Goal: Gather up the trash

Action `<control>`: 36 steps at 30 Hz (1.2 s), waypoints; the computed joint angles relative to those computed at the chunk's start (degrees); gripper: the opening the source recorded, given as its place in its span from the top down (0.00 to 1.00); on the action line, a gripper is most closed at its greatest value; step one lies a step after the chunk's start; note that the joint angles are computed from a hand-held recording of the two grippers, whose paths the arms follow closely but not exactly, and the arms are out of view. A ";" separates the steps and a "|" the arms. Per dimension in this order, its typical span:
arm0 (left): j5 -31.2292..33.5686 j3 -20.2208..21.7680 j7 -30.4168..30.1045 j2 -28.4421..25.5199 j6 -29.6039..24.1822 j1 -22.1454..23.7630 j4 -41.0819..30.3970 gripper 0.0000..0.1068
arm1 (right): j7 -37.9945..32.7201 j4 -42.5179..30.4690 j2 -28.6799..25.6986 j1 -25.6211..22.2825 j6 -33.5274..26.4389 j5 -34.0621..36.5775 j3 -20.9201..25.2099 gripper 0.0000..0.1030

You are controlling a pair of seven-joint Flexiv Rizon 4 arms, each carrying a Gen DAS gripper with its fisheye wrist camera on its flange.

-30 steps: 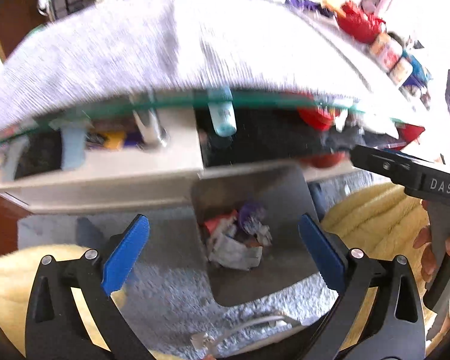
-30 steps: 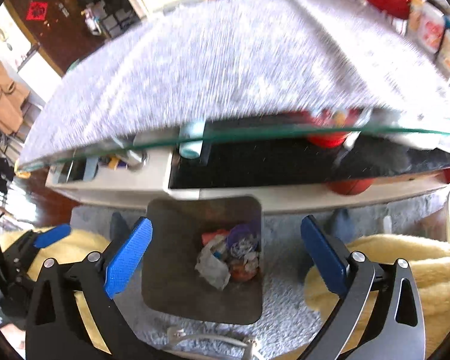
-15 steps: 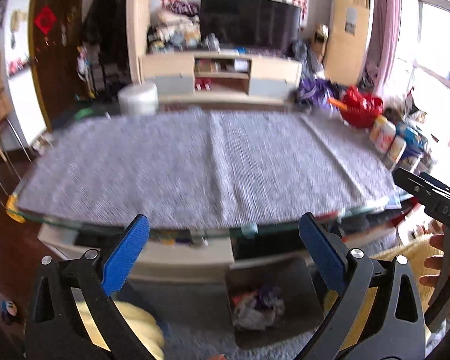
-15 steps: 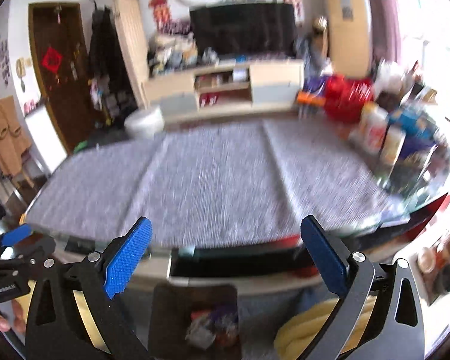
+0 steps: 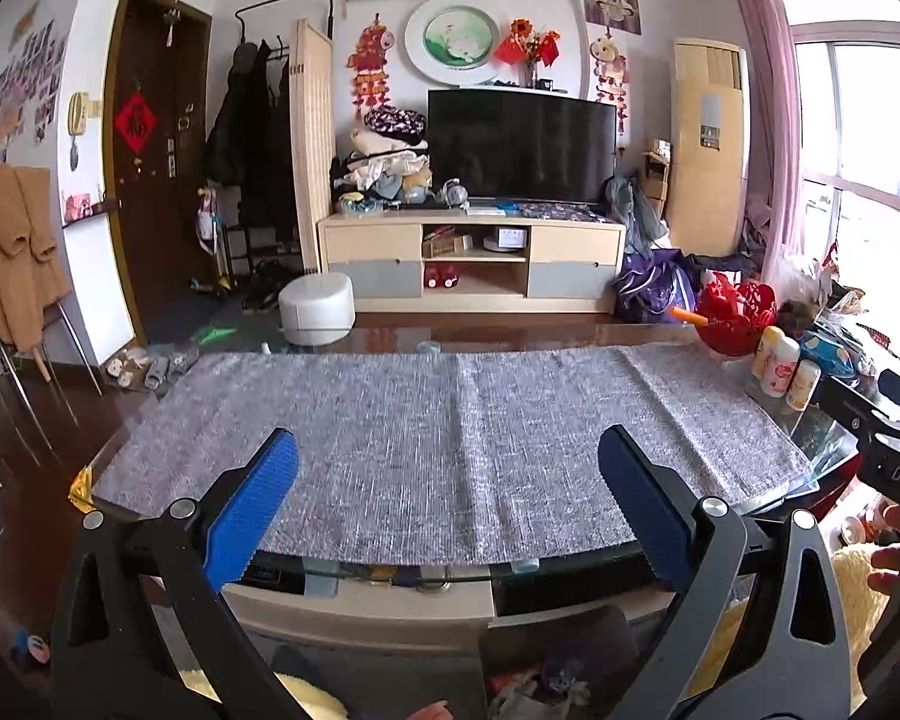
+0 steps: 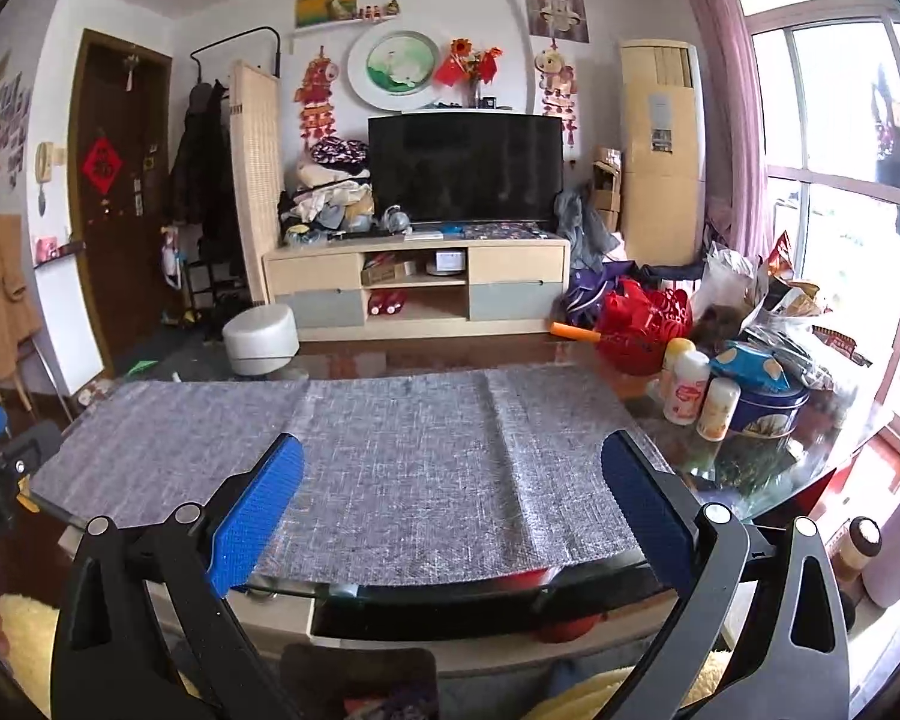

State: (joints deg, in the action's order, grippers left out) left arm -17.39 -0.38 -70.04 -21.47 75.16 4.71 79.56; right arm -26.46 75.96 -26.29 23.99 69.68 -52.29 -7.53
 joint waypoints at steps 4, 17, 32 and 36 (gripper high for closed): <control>-1.08 -1.16 1.67 0.73 1.85 0.44 1.41 0.11 | 0.77 0.82 0.84 0.48 0.28 -1.04 -0.06 0.03; -2.43 -1.82 3.58 2.35 4.90 0.34 4.63 0.11 | 2.93 1.65 1.54 0.81 -0.55 -5.16 0.66 0.03; -4.02 -2.15 5.06 3.05 5.89 0.13 5.62 0.11 | 3.46 1.84 1.89 0.27 0.12 -5.25 1.01 0.03; -4.21 -2.15 5.36 3.08 5.83 0.10 5.65 0.11 | 3.85 1.70 1.90 0.46 0.11 -5.62 0.82 0.03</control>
